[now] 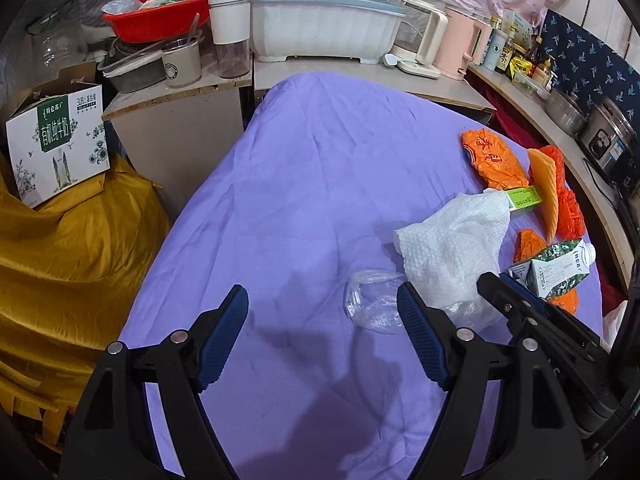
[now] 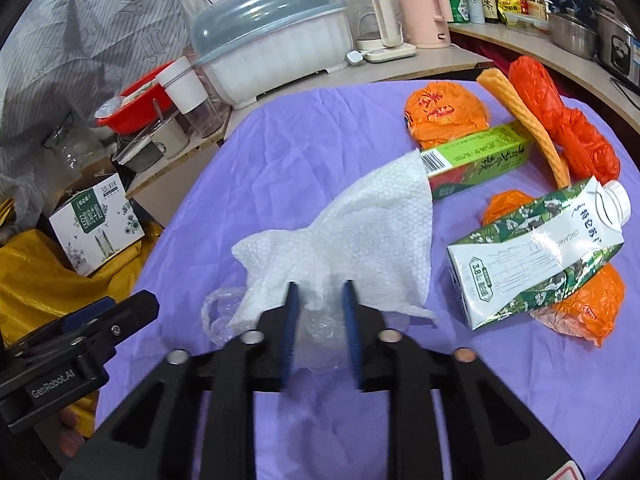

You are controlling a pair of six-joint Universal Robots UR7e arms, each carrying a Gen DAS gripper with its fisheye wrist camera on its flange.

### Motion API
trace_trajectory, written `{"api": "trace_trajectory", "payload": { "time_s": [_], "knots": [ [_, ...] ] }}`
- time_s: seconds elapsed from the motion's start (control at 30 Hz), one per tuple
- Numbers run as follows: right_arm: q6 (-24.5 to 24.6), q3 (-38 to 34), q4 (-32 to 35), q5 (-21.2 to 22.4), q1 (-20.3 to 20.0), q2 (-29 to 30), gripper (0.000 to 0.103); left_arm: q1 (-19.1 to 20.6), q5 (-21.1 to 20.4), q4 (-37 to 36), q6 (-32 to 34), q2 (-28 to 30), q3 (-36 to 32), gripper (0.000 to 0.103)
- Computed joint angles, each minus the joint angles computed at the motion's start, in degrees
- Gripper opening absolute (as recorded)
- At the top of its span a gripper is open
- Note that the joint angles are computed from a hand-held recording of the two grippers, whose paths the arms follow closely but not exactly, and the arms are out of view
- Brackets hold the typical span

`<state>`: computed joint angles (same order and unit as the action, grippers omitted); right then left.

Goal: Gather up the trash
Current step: 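Move both open tools back over the remaining trash on the table, then grasp the white paper towel with the right tool while the left tool grasps the clear plastic bag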

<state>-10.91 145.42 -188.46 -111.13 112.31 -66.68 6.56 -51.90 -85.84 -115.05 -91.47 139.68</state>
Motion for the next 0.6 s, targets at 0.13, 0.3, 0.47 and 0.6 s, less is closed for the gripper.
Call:
{"api": "trace_trajectory", "payload": {
  "time_s": [0.13, 0.3, 0.47, 0.6],
  "knots": [
    [-0.5, 1.4, -1.3, 0.1, -0.7, -3.7, 0.003, 0.1, 0.5, -3.2, 2.3, 1.2, 0.2, 0.073],
    [0.3, 2.3, 1.0, 1.4, -1.8, -10.6, 0.002, 0.1, 1.3, -10.6, 7.5, 3.7, 0.6, 0.077],
    [1.9, 4.1, 4.9, 3.0, -3.9, -18.7, 0.002, -1.1, 1.0, -20.5, 13.3, 8.1, 1.0, 0.081],
    [2.3, 5.6, 6.5, 2.6, -4.6, -23.2, 0.002, -1.9, 0.1, -30.2, 18.9, 12.4, 1.2, 0.081]
  ]
}}
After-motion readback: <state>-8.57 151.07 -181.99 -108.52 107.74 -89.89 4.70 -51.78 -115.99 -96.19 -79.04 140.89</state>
